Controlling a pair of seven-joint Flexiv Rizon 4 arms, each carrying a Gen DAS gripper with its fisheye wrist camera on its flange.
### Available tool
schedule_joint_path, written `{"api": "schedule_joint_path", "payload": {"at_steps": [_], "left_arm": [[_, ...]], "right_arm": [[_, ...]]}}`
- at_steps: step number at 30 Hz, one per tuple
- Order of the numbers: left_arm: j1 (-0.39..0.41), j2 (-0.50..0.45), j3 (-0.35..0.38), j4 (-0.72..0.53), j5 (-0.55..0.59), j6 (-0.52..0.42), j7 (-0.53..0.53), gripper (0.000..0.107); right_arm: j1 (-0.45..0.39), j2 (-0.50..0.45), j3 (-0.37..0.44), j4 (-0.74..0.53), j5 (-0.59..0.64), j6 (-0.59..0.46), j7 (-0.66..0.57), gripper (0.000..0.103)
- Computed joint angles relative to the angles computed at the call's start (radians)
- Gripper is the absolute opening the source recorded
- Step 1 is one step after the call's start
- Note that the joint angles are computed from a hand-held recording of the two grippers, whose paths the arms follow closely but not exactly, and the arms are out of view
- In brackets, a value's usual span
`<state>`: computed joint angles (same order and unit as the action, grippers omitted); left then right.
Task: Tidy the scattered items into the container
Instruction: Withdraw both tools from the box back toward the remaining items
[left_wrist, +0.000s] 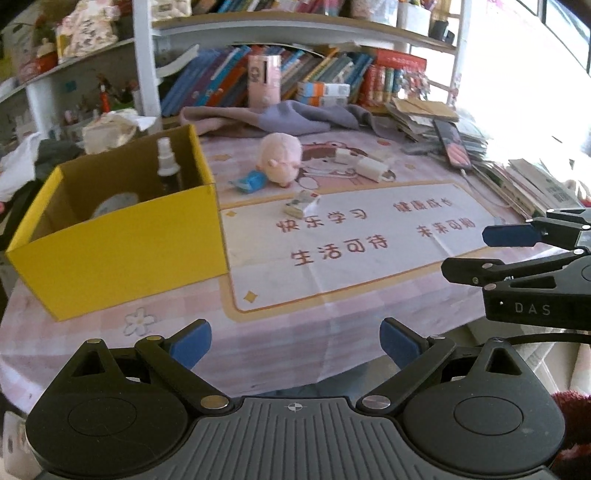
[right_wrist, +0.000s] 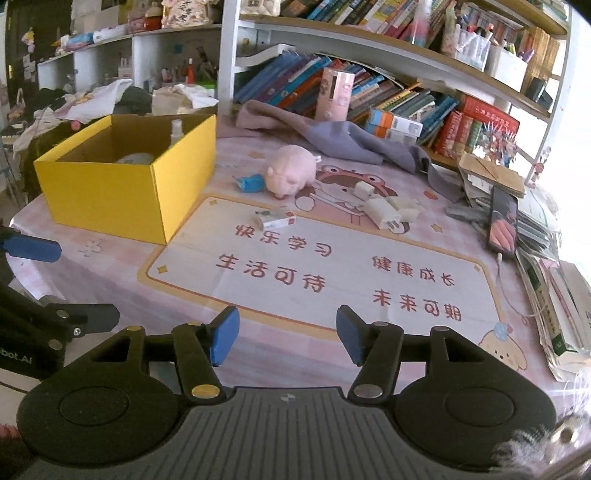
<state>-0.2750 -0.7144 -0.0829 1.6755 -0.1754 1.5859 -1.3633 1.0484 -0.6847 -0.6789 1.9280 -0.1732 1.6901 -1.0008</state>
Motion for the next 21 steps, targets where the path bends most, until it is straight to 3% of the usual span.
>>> {"api": "schedule_joint_path", "payload": {"at_steps": [21], "left_arm": [[0.038,-0.076,-0.104,-0.126,-0.02,-0.091,0.125,0.099]], "right_arm": [[-0.041,0.01,-0.014,0.001,-0.063,-0.052,0.068,0.058]]}}
